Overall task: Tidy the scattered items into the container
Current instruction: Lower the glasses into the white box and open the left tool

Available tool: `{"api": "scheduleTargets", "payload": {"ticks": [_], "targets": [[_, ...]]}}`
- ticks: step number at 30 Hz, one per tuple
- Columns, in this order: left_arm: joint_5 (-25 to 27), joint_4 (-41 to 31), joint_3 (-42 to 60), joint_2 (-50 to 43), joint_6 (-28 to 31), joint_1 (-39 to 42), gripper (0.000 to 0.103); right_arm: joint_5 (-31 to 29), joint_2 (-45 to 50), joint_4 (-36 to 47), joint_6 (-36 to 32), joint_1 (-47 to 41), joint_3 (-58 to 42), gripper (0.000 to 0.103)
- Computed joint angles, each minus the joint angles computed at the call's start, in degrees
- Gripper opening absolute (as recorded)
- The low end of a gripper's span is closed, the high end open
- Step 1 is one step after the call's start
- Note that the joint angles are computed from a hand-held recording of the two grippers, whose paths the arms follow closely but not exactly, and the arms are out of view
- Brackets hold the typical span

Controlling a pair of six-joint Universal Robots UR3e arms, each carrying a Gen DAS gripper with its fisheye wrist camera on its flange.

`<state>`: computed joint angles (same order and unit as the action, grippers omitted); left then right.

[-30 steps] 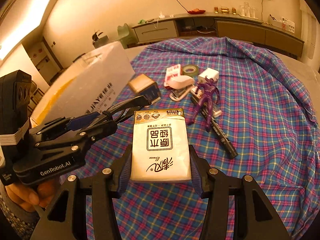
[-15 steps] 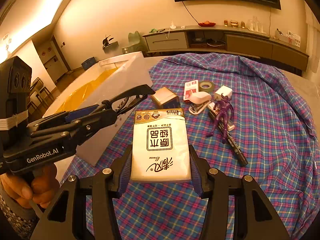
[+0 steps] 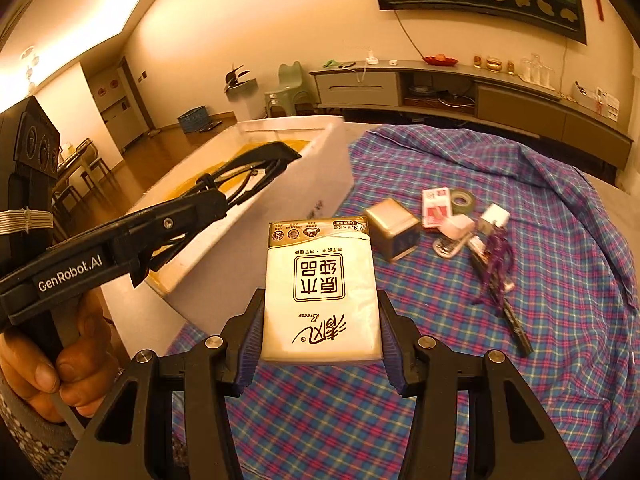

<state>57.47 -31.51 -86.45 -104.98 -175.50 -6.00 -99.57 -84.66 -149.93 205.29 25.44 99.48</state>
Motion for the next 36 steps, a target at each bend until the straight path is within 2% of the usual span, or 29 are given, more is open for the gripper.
{"api": "scheduleTargets", "payload": {"ticks": [14,23,36], "targets": [[-7.74,-0.79,-1.44,1.34,-2.69,10.16,0.052,-4.44,14.12,14.03,-2.44,5.41,-27.35,0.052],[-10.44,-2.48,0.37,0.35,-4.17,13.77,0.052,-3.40,22.74,20.64,-4.05,4.99,-41.53,0.052],[-7.56,-6.39,9.94,-5.00,-5.94,12.99,0.052,-0.92,35.41,32.25,-6.22,3.75,-64.81,0.052]]}}
